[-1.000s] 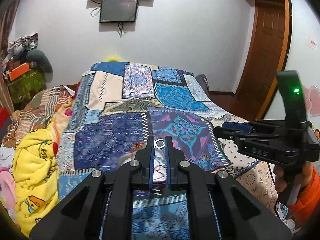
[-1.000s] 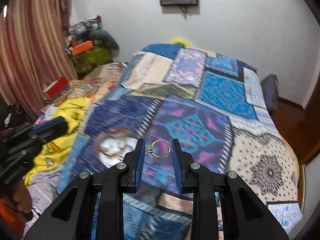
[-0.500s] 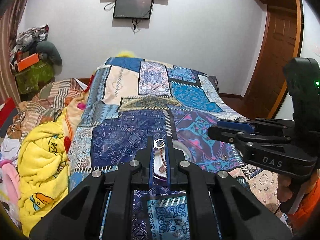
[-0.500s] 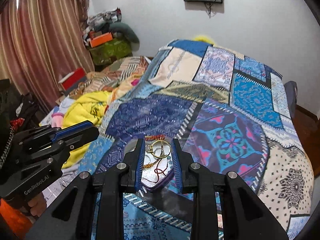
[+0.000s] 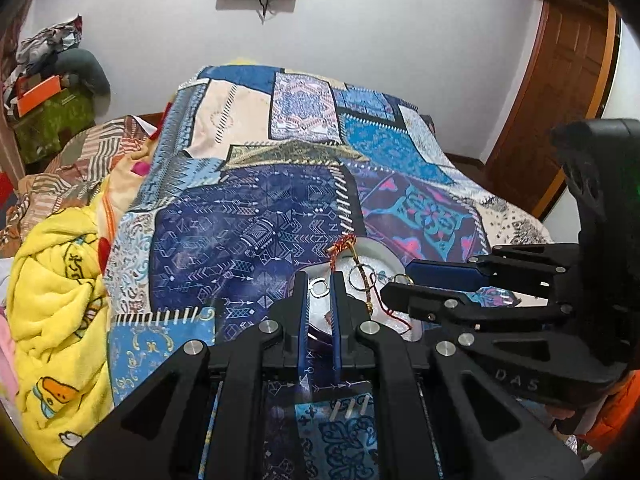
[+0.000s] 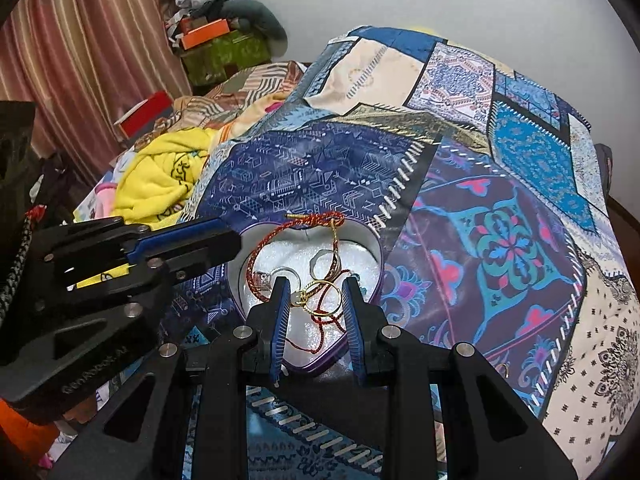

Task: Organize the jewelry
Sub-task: 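Carry the gold ring to the heart tin with the right tool while the left tool follows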

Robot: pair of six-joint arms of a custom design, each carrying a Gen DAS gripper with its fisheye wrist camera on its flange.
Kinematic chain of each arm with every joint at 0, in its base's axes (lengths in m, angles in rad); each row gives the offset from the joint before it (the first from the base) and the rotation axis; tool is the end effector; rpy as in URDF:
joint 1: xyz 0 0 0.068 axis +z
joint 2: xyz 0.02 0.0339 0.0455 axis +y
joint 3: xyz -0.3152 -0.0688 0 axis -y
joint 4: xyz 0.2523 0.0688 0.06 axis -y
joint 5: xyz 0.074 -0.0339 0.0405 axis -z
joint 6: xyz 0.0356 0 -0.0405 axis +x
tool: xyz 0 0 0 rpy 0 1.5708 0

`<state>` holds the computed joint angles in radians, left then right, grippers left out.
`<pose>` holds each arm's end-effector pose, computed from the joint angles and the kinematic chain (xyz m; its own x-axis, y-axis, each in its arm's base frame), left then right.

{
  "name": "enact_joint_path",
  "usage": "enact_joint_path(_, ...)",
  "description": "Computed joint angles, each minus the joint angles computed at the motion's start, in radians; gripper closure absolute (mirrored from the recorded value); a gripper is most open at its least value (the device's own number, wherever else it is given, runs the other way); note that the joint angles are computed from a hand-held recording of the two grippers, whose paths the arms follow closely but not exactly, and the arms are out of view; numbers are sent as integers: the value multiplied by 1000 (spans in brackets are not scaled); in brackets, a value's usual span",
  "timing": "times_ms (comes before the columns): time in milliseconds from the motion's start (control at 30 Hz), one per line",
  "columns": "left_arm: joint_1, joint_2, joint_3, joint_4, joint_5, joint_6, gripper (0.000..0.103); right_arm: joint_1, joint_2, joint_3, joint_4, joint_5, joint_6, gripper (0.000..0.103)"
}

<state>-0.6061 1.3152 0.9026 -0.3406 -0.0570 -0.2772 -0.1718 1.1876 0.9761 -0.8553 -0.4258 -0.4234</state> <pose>0.2275 -0.1552 0.2973 -0.6870 0.1437 -0.7123 0.3603 0.9186 -0.1622 0.2122 -0.0219 0.3183 -0.7698 -0.2462 -0.5889 -0.3917 0.9107 0.1313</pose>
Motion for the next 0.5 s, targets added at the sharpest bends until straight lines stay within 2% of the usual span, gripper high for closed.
enact_joint_path(233, 0, 52, 4, 14, -5, 2, 95, 12, 6, -21, 14, 13, -20, 79)
enact_joint_path(500, -14, 47, 15, 8, -11, 22, 95, 26, -4, -17, 6, 38, -32, 77)
